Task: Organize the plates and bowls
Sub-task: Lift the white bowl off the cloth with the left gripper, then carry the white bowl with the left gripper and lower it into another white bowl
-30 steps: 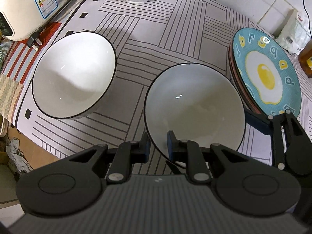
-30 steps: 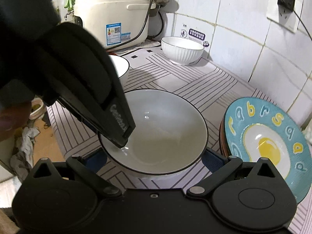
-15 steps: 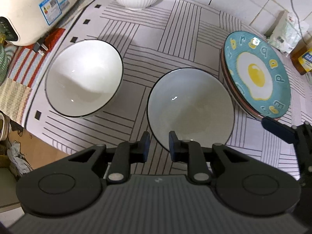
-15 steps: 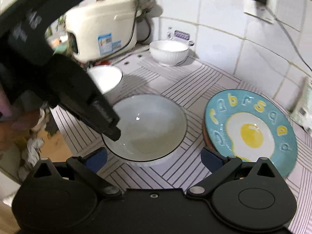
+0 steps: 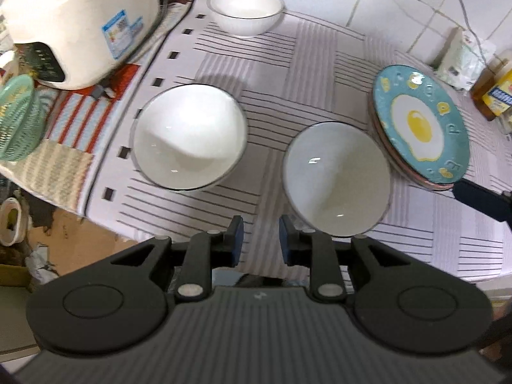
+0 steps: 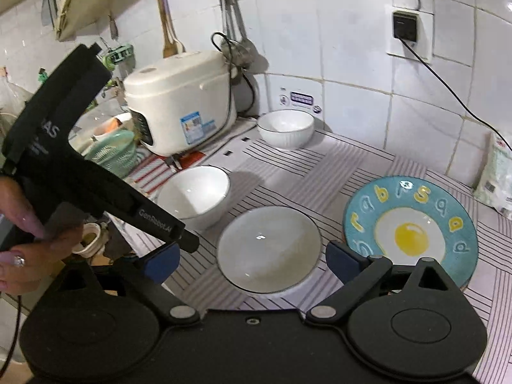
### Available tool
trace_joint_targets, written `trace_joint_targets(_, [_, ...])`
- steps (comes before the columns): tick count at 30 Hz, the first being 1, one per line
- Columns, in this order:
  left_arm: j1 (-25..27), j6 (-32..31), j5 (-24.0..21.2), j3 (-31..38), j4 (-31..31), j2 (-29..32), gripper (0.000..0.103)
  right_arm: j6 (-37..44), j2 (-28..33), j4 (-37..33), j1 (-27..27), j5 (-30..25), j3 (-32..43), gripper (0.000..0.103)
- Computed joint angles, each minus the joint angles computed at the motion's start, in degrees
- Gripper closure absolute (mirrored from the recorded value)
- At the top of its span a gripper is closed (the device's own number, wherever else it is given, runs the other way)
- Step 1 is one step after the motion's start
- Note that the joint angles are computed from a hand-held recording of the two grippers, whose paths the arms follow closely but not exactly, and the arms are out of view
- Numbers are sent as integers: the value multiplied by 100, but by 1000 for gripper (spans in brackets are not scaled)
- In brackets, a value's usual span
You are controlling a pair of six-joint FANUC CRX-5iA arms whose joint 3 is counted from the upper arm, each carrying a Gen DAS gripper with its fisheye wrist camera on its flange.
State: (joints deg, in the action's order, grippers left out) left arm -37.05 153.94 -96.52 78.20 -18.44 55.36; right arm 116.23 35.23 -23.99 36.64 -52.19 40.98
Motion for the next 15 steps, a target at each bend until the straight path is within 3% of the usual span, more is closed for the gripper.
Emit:
trace_joint_targets(5, [59, 82, 306, -930, -76, -560, 80, 223, 70, -153, 44, -241, 225, 6])
trace_joint_targets(15, [240, 38, 584, -1948, -403, -1172, 57, 210, 876, -246, 219, -876, 1510, 11])
